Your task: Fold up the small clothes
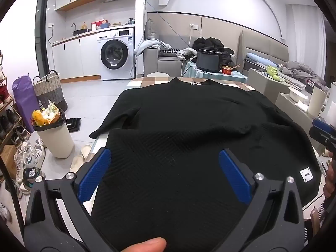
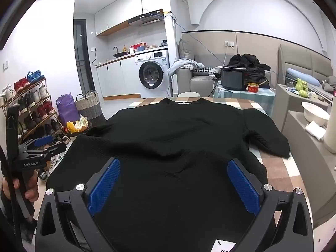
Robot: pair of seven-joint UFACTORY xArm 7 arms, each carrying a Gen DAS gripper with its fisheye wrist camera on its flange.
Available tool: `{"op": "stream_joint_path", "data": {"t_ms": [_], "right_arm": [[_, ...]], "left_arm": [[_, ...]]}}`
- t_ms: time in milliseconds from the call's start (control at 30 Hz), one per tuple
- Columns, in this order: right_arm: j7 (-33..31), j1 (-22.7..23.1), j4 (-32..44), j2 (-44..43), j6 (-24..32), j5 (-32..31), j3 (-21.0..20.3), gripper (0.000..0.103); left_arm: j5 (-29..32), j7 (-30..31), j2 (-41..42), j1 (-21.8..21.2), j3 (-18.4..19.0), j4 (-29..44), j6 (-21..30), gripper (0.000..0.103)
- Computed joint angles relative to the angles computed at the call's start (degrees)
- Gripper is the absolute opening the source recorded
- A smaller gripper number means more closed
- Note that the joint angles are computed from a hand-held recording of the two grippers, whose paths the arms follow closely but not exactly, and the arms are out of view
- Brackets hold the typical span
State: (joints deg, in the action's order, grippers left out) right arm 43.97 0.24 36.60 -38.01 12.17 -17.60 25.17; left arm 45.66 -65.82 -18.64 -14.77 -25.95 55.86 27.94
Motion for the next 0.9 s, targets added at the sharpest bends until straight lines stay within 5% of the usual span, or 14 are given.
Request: {"op": "stream_joint_path", "data": {"t_ms": [900], "right_arm": [[1.97,-0.22,0.03,0.95,-0.35,-0.23,0.23,0.103]], "left_arm": [[-2.05,0.43,-0.21,0.13,0.27,-0.29,-0.12,0.102]]}}
